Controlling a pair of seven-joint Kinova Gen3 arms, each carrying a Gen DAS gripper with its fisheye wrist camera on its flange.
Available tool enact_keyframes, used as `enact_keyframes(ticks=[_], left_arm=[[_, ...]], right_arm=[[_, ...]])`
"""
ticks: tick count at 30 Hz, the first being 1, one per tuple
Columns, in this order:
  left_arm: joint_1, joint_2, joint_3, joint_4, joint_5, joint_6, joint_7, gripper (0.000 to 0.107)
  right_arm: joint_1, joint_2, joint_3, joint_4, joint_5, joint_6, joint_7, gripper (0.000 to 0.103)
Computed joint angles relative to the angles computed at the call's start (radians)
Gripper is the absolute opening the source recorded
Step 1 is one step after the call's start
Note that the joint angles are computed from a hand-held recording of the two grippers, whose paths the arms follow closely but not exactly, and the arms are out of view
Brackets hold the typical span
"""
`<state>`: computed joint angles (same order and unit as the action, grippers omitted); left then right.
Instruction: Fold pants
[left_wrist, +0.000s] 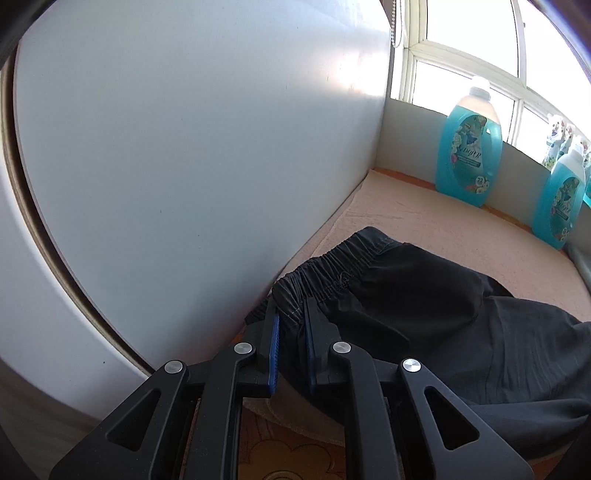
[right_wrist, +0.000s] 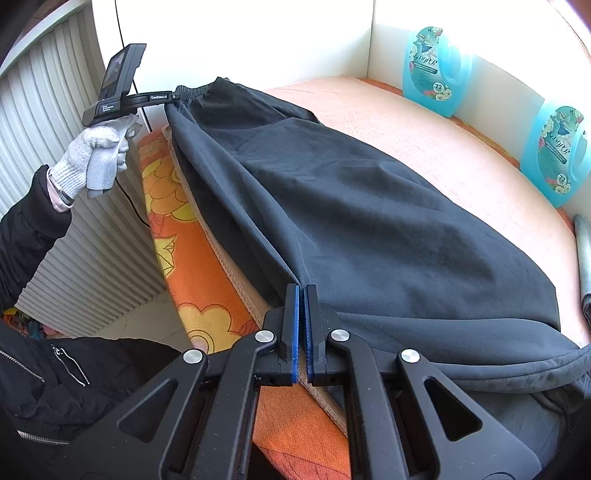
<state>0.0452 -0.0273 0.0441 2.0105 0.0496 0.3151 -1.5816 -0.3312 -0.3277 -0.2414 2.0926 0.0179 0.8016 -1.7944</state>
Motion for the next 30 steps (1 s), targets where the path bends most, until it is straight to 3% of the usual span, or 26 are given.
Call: enact_keyframes(ticks=[2,3,8,10,14,16,18,20,22,25,28,30], left_arm=[[0.004,0.006,-0.004,-0.004,-0.022,0.021,0.023,0.022],[-0.005,0.003,0.000,-0.003,-0.025,0.026,0.025,0.030],[-0.011,-0.038,0.014,-0.001,-0.098,0.048,0.087,0.045],[-0.021,-0.063,0.023,0.001,-0.078,0.064,0.064,0.050],[0.093,-0.129,-0.082,0.003,0.077,0.091,-0.086,0.053],[0.108,-0.156,-0.072,-0.001,0.142,0.103,-0.163,0.057],[0.119,-0.176,-0.060,-0.010,0.211,0.125,-0.244,0.058],[0.136,-0.189,-0.057,-0.020,0.289,0.144,-0.324,0.059],[0.218,-0.184,-0.114,-0.044,0.371,0.180,-0.393,0.061],[0.285,-0.140,-0.125,-0.094,0.493,0.238,-0.497,0.063],[0.336,-0.092,-0.129,-0.133,0.615,0.329,-0.610,0.064],[0.322,-0.054,-0.080,-0.154,0.679,0.387,-0.668,0.063]], right_arm=[[0.000,0.005,0.003,0.004,-0.009,-0.002,-0.005,0.003],[0.001,0.004,0.004,0.008,-0.011,-0.006,-0.009,0.003],[0.006,-0.004,0.007,0.034,-0.019,-0.034,-0.021,0.003],[0.008,-0.008,0.010,0.045,-0.025,-0.051,-0.029,0.003],[0.015,-0.029,0.031,0.071,-0.051,-0.093,-0.039,0.004],[0.022,-0.048,0.038,0.081,-0.063,-0.107,-0.047,0.004],[0.035,-0.077,0.038,0.089,-0.070,-0.114,-0.062,0.010],[0.063,-0.118,0.030,0.092,-0.069,-0.104,-0.094,0.031],[0.069,-0.176,0.060,0.098,-0.085,-0.095,-0.096,0.041],[0.132,-0.265,0.084,0.094,-0.079,-0.049,-0.121,0.042],[0.219,-0.333,0.133,0.080,-0.055,0.006,-0.143,0.051],[0.283,-0.355,0.176,0.066,-0.033,0.040,-0.157,0.053]])
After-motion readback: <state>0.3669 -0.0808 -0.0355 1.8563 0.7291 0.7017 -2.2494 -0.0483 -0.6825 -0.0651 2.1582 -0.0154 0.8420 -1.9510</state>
